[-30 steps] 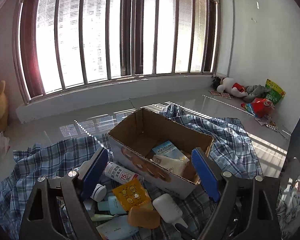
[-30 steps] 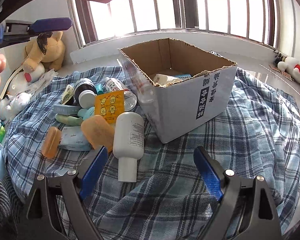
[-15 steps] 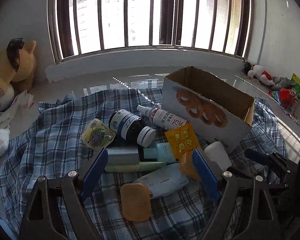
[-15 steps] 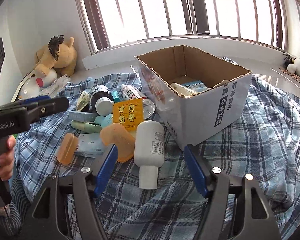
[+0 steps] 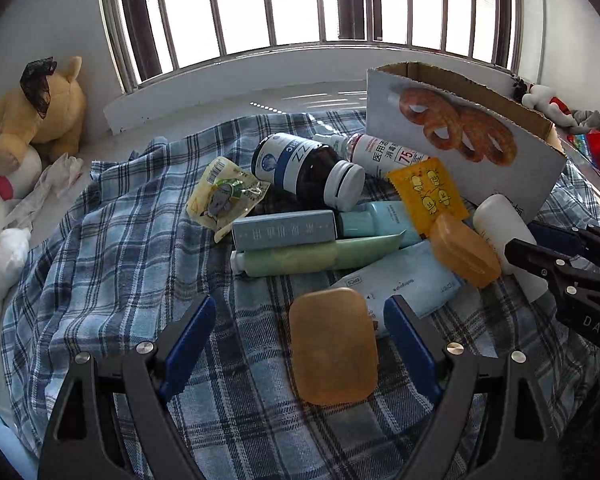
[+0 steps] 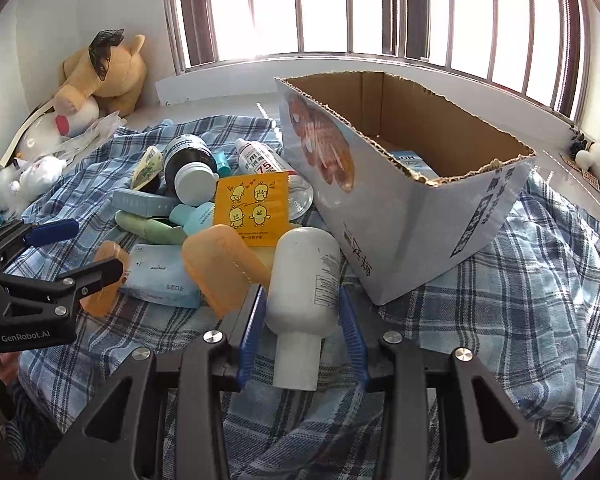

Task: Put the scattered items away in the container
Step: 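Grasp the white bottle with the right gripper while the left gripper grasps the orange soap case, then lower the white bottle and orange soap case into the cardboard box, opening both grippers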

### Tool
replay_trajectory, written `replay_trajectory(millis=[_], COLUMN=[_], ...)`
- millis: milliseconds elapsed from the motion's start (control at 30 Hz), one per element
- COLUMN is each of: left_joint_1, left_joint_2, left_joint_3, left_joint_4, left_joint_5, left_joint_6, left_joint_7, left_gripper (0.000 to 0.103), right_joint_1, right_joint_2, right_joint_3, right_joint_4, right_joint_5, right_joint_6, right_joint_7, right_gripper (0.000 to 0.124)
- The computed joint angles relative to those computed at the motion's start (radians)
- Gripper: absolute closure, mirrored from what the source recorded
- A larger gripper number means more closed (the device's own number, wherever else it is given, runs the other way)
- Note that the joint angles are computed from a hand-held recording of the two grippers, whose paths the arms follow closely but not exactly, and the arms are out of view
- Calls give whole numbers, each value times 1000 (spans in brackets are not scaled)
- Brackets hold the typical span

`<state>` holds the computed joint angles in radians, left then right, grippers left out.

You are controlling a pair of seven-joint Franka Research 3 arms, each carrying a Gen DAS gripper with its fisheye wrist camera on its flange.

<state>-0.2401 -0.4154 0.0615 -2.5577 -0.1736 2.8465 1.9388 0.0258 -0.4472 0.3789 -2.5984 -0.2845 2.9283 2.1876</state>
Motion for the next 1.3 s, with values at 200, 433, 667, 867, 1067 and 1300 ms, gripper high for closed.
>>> replay_trajectory(millis=[200, 433, 667, 867, 1067, 1300], left_joint_1=[-67, -27, -31, -46, -108, -124], left_joint_2=[22, 2, -52, -90, -81, 3], left_joint_3=[69, 37, 42, 37, 48, -36], left_joint_4=[18, 9, -17, -12, 62, 202], left_joint_5=[-152, -203, -201, -170, -190, -183], left_joint_6=[-52, -61, -67, -58, -83, -53], left_joint_7=[83, 127, 151, 141, 142, 128], left_gripper=[18, 57, 57, 58, 57, 57], right_joint_1=[16, 33, 10, -72, -108, -237], right_joint_2=[37, -1, -48, -101, -135, -133], right_joint_3=[-13, -46, -18, 70, 84, 144], right_joint_4=[30, -8, -47, -65, -36, 63], right_joint_5=[-28, -15, 32, 46, 83, 36], right_joint_6=[-74, -21, 57, 116, 114, 0], right_joint_7=[29, 51, 31, 15, -18, 33], right_gripper=[86, 86, 86, 86, 86, 86])
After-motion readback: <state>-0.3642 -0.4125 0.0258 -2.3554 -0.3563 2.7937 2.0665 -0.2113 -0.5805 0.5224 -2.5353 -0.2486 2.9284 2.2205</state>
